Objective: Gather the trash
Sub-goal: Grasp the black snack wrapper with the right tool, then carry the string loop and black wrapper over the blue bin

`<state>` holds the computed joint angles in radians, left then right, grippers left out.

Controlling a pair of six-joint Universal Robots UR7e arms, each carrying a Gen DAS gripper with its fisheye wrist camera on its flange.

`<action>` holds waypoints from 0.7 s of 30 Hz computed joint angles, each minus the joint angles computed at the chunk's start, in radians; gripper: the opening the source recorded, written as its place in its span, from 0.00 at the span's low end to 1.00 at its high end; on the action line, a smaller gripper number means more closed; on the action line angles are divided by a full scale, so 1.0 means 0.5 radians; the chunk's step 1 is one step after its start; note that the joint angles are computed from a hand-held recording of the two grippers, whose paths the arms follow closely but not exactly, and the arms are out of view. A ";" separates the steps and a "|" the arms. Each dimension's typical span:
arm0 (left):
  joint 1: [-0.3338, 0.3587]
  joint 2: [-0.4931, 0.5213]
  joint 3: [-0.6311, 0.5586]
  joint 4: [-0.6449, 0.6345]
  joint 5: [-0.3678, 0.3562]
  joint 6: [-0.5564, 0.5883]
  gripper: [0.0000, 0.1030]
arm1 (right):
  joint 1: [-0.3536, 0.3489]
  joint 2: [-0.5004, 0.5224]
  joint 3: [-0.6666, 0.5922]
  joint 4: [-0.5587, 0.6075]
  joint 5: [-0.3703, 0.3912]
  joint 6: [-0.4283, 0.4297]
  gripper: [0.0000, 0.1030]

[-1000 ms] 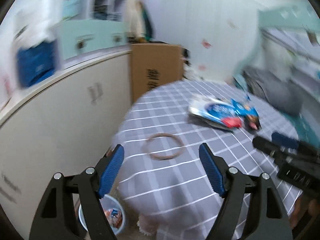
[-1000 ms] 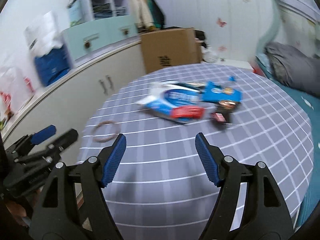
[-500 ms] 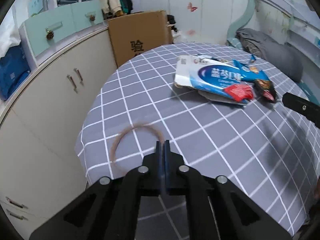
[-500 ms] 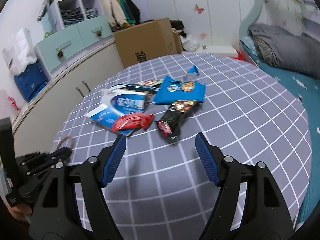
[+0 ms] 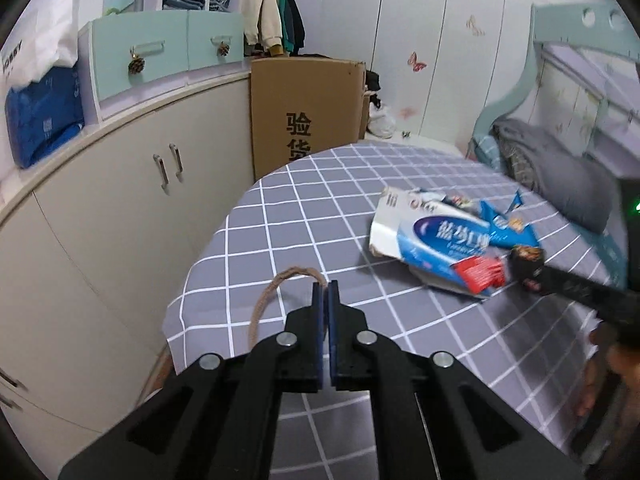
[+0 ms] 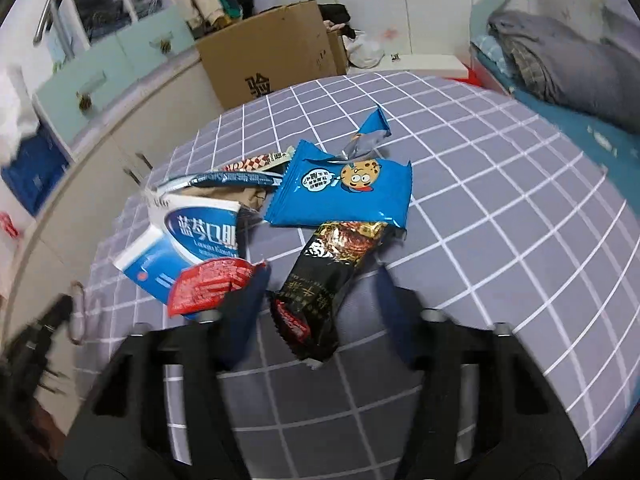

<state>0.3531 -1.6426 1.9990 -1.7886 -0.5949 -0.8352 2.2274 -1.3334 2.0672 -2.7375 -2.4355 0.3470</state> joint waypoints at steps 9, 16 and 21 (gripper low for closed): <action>-0.105 -0.172 0.037 -0.031 -0.084 -0.061 0.02 | 0.126 -0.049 0.094 -0.096 -0.124 -0.083 0.25; -0.262 -0.358 0.061 0.199 -0.045 -0.246 0.02 | 0.366 -0.049 0.095 -0.175 -0.118 -0.073 0.25; -0.366 -0.539 0.049 0.499 -0.025 -0.481 0.02 | 0.485 0.060 0.021 -0.183 0.051 -0.108 0.25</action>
